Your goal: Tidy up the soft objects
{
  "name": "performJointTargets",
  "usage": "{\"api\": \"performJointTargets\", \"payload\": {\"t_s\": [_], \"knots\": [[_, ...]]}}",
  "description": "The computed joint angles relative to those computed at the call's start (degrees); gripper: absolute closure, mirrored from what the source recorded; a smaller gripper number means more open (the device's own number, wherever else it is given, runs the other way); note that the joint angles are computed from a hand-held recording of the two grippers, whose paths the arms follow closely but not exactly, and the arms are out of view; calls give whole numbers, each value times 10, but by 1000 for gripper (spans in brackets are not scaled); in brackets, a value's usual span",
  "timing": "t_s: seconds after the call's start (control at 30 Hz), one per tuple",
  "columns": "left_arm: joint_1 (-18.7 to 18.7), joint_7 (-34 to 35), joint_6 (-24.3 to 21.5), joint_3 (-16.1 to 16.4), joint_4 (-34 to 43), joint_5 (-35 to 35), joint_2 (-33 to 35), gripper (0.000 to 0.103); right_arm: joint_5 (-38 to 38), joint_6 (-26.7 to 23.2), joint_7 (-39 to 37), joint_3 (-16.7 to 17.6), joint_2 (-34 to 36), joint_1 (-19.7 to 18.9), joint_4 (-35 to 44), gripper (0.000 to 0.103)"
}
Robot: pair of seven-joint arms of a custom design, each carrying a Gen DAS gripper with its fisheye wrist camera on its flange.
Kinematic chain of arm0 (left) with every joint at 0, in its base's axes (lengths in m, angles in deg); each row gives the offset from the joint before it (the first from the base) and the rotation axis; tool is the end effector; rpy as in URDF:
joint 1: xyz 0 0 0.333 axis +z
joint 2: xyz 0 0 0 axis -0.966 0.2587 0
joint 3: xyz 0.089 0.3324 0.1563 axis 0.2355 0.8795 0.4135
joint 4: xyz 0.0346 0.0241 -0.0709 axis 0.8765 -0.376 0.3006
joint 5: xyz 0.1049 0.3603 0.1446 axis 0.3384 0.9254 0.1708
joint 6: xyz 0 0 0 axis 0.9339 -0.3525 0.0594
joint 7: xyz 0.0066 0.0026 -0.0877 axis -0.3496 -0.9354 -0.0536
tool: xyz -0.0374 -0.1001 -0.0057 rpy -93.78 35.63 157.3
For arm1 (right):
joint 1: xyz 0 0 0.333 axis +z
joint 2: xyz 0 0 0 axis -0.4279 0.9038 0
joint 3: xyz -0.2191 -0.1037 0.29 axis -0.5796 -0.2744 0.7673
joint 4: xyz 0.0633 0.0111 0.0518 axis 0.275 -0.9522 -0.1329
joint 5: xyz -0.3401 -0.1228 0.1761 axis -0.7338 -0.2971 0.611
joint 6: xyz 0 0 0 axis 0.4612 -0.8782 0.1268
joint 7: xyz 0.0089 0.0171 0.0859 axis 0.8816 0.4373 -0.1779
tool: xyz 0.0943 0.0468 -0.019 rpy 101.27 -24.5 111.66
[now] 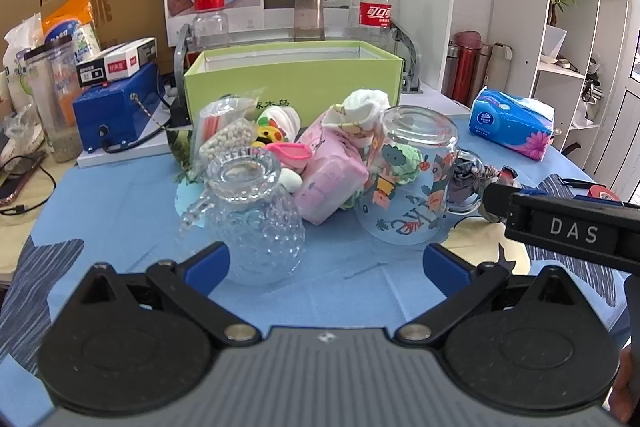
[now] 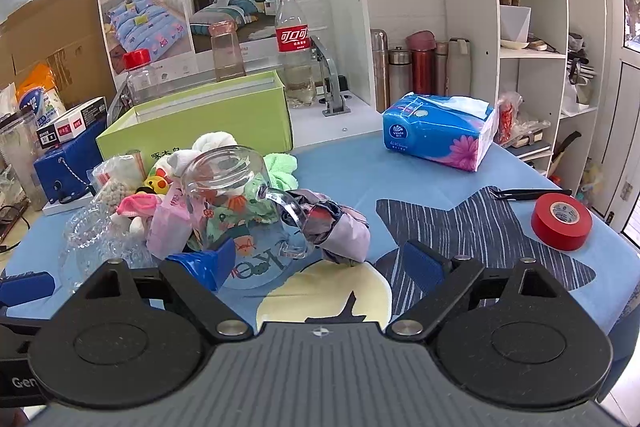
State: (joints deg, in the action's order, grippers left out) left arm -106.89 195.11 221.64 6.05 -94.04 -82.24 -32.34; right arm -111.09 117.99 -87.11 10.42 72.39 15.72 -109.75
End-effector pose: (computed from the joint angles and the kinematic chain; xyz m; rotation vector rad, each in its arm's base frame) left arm 0.5553 -0.3472 0.3340 -1.5587 1.7733 -0.9377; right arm 0.5568 0.4794 0.3318 -1.4342 1.6947 -0.8518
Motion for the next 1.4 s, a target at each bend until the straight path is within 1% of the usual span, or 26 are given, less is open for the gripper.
{"api": "performJointTargets", "payload": {"t_s": [0.5,0.87,1.3,1.4], "knots": [[1,-8,-7,3,-4,4,-2,0,3,-1,-4,0,1,2,2,25],[-4,-1,-11,6,-1,-2,-1,0,3,-1,-5,-1,2,4,3,25],[-4,13,-12,5,4,-13,1,0,2,-1,-6,-1,2,3,1,25],[0,3,-9,1,0,-5,-1,0,3,0,-6,0,2,2,1,25]]}}
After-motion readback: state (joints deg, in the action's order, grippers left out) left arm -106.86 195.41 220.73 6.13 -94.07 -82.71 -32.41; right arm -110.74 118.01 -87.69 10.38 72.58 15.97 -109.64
